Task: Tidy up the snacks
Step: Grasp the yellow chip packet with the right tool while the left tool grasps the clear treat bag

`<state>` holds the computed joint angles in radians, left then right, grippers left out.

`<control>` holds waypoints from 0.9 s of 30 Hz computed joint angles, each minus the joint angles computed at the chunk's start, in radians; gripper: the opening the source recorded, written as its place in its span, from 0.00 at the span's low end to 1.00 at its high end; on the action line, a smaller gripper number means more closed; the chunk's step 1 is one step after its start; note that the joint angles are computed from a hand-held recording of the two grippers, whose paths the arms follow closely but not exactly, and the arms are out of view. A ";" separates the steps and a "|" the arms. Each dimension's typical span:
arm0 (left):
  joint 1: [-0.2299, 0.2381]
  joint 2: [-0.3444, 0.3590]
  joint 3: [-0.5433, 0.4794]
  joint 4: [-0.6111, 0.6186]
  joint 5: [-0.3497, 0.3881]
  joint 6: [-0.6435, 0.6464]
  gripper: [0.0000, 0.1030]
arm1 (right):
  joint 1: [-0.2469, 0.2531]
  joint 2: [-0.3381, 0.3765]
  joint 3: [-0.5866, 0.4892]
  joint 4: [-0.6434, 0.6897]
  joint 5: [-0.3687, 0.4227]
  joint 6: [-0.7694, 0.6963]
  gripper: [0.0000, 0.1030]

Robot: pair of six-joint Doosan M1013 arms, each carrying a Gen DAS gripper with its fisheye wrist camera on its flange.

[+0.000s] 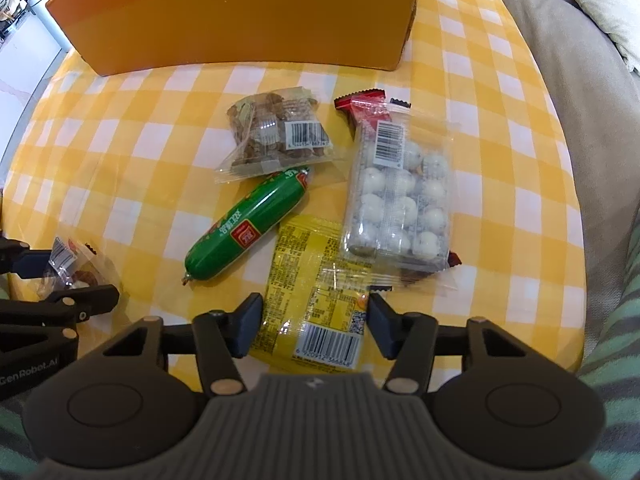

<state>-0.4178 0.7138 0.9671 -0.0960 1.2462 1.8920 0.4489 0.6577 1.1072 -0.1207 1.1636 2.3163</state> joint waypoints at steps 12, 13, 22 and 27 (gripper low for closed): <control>0.001 -0.018 0.017 -0.004 -0.030 -0.007 0.42 | -0.001 -0.024 0.018 0.099 -0.030 -0.092 0.50; 0.000 -0.021 0.019 -0.006 -0.032 -0.006 0.42 | 0.001 -0.029 0.021 0.102 -0.036 -0.097 0.50; 0.003 -0.039 0.028 -0.015 -0.058 -0.030 0.42 | 0.008 -0.074 0.056 0.089 -0.128 -0.130 0.50; 0.007 -0.049 0.034 -0.031 -0.085 -0.046 0.42 | 0.022 -0.088 0.061 0.015 -0.158 -0.115 0.50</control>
